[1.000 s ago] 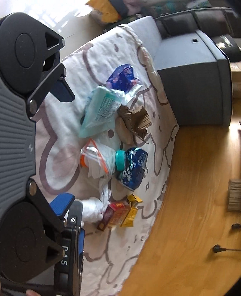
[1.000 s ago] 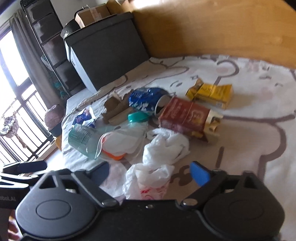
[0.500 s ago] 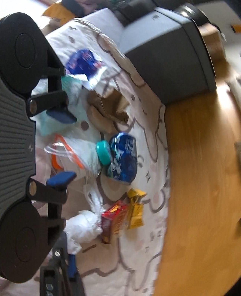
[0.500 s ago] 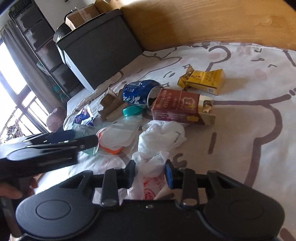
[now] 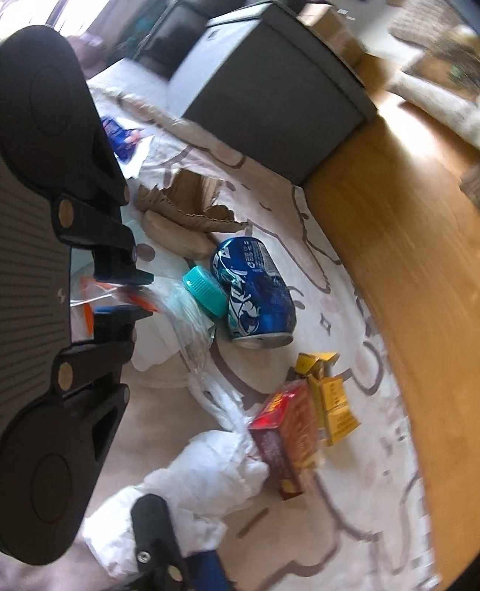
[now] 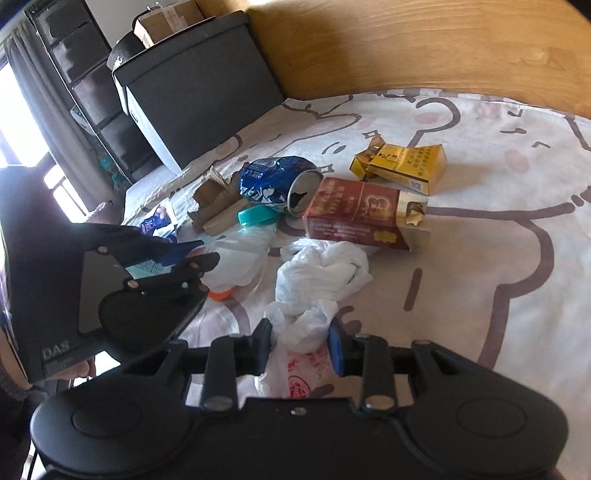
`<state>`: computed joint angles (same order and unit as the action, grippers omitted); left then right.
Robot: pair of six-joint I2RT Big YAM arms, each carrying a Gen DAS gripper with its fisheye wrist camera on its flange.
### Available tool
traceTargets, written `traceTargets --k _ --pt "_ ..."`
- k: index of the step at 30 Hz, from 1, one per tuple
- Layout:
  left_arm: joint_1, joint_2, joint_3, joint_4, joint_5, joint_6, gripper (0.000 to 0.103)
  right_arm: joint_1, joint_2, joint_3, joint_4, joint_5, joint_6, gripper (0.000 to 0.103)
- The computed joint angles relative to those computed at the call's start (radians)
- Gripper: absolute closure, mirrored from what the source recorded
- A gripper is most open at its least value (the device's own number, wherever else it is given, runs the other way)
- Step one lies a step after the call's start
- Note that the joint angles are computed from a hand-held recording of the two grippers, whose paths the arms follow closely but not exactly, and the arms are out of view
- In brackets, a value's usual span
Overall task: Collect trash
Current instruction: 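Grasp the clear plastic bag with the left tool while the right grasps the white bag, then carry both held bags from the bench toward the yellow wastebasket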
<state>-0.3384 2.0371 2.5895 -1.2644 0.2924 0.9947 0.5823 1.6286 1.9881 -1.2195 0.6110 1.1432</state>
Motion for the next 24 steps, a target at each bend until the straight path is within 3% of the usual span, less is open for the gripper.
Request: traceTargets --k 6,11,16,24 --pt "0.027 -0.022 0.01 -0.024 0.044 -0.115 0.096 0.01 -0.012 0.002 0.008 0.016 -0.03 0.076" --pt "0.064 -0.004 0.118 -0.129 0.114 -0.267 0.097 0.031 -0.013 0.039 -0.015 0.051 -0.058 0.077" --pt "0.093 -0.105 0.0 -0.078 0.144 -0.325 0.097 0.063 -0.003 0.092 -0.065 0.105 -0.07 0.078" --pt "0.159 -0.209 -0.095 -0.064 0.208 -0.436 0.098 0.106 0.007 0.161 -0.106 0.169 -0.122 0.078"
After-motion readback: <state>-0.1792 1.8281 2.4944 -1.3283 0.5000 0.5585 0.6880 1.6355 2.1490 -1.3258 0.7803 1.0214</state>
